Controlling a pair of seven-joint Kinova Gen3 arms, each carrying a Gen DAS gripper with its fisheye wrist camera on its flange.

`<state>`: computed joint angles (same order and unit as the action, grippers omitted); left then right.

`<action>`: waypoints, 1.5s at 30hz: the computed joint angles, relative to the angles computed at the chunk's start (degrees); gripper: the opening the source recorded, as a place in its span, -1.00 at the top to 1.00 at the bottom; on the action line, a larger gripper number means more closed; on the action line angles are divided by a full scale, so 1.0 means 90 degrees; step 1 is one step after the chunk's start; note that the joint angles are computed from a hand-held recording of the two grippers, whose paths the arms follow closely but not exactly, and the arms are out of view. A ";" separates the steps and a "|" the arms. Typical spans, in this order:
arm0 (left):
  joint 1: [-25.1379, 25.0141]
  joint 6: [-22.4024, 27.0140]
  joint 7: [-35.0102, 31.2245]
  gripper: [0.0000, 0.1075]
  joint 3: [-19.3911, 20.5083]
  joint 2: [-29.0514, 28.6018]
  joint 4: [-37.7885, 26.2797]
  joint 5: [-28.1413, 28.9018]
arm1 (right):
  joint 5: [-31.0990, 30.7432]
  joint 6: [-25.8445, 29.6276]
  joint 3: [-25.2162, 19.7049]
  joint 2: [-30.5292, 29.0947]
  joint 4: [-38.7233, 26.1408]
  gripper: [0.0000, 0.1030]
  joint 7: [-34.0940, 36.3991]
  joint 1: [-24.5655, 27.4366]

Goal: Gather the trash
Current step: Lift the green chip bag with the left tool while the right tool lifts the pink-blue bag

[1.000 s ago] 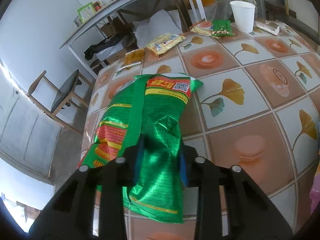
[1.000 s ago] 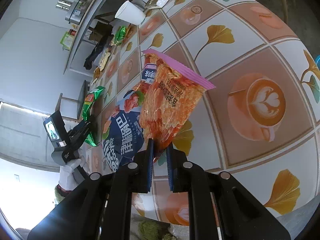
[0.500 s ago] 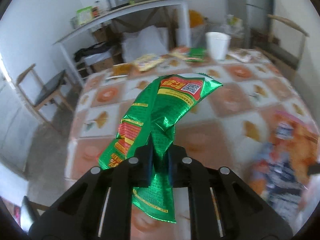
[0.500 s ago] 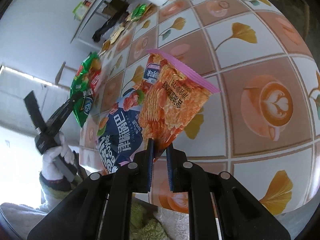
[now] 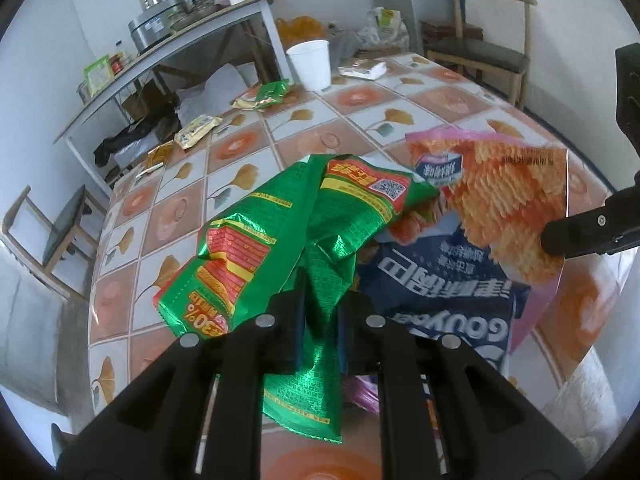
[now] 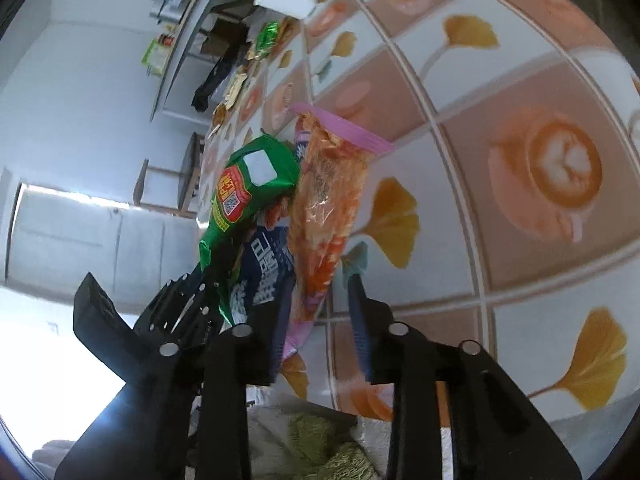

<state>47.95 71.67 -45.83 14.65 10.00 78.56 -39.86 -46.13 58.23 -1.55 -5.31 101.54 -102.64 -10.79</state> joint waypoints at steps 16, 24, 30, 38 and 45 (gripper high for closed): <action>0.0187 0.0191 0.0155 0.81 -0.0014 0.0024 -0.0118 -0.0343 | -0.0649 -0.0844 0.0019 -0.0207 0.0608 0.82 -0.0085 -0.0163; 0.0211 0.0211 0.0176 0.83 0.0000 -0.0009 -0.0318 -0.0643 | -0.0829 -0.0636 0.0453 -0.0664 0.0849 0.88 0.0114 0.0137; 0.0360 0.0211 0.0177 0.83 0.0010 0.0037 -0.0407 -0.0911 | -0.0674 -0.0597 0.0710 -0.1032 0.0984 0.88 0.0043 0.0258; 0.0491 0.0209 0.0155 0.83 -0.0020 0.0084 -0.0533 -0.1149 | -0.0567 -0.0522 0.1006 -0.1335 0.1153 0.88 0.0036 0.0302; 0.0647 0.0268 0.0157 0.83 -0.0052 0.0144 -0.0638 -0.1356 | -0.0594 -0.0596 0.1132 -0.1452 0.1268 0.88 0.0042 0.0284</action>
<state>53.78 74.08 -44.42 14.18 11.30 72.81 -52.06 -51.47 52.87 8.63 -18.38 112.95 -102.26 -8.23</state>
